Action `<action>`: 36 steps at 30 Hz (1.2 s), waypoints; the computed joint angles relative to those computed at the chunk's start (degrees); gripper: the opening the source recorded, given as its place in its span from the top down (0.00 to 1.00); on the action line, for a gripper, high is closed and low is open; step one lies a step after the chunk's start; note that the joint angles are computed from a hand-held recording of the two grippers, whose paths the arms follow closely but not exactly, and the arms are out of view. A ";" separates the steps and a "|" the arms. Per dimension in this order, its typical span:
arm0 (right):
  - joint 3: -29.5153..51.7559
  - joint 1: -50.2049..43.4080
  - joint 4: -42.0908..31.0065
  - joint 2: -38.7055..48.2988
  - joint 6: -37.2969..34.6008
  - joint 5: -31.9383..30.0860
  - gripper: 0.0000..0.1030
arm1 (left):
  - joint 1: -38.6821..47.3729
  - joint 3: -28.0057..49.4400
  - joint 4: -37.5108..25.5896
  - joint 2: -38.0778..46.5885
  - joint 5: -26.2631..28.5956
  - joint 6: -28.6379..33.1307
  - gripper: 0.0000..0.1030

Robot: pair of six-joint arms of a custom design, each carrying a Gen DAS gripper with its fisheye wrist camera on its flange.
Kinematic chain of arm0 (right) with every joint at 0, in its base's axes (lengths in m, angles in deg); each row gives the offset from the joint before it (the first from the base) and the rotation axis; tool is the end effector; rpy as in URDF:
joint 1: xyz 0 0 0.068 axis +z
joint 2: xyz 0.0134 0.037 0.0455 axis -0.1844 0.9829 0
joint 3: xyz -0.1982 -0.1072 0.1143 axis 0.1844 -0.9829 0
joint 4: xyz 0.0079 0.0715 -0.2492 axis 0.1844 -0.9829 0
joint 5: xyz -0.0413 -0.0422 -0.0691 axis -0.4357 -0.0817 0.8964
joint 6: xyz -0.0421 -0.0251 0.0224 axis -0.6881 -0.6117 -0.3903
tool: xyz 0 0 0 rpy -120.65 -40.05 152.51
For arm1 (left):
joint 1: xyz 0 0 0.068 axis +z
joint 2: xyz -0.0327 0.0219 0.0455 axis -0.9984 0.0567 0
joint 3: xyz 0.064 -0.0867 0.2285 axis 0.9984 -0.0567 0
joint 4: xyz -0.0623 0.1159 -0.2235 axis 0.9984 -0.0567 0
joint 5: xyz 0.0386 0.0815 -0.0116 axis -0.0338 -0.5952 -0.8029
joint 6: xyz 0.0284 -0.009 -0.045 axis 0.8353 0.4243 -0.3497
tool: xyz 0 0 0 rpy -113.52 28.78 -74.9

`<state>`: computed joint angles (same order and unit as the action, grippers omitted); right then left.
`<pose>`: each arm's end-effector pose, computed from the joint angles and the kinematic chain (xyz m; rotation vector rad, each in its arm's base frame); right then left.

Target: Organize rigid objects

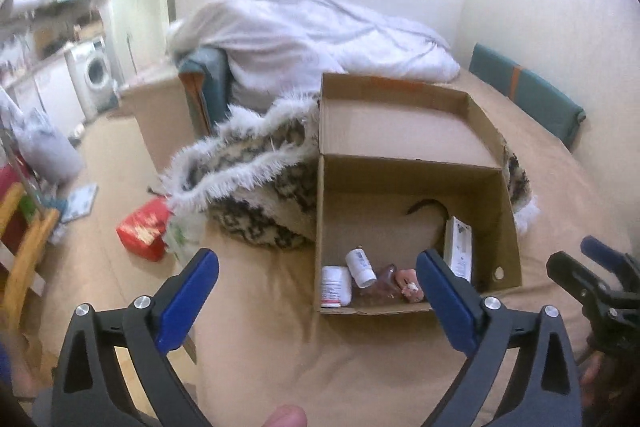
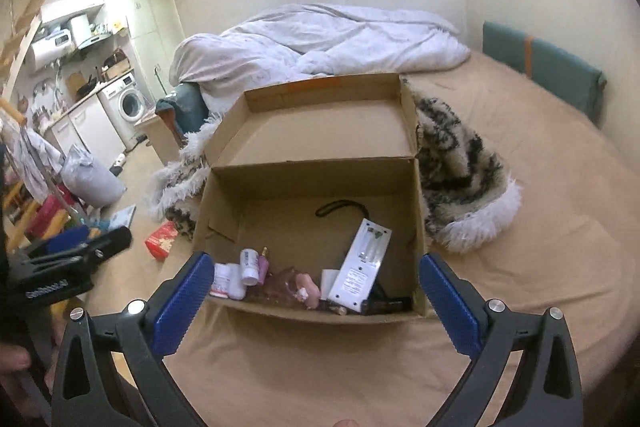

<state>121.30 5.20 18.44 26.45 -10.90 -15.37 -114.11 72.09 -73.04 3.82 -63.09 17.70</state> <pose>0.2024 0.0491 0.2829 0.2307 2.2442 0.0915 0.2544 -0.1254 0.2963 0.2574 2.2727 -0.1634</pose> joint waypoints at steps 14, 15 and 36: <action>-5.30 -3.48 4.86 2.76 4.28 -2.14 0.00 | -1.18 -2.43 1.59 4.97 -0.79 -2.75 0.04; -5.29 -3.81 4.83 2.97 4.30 -2.41 0.00 | -1.09 -2.43 1.48 5.09 -0.67 -2.71 0.04; -5.20 -3.00 4.59 2.78 4.06 -0.36 0.00 | 0.02 -2.20 0.38 5.36 0.81 -3.40 0.02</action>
<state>116.10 2.20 23.03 29.23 -6.84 -15.73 -114.09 69.89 -72.66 9.18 -62.27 14.30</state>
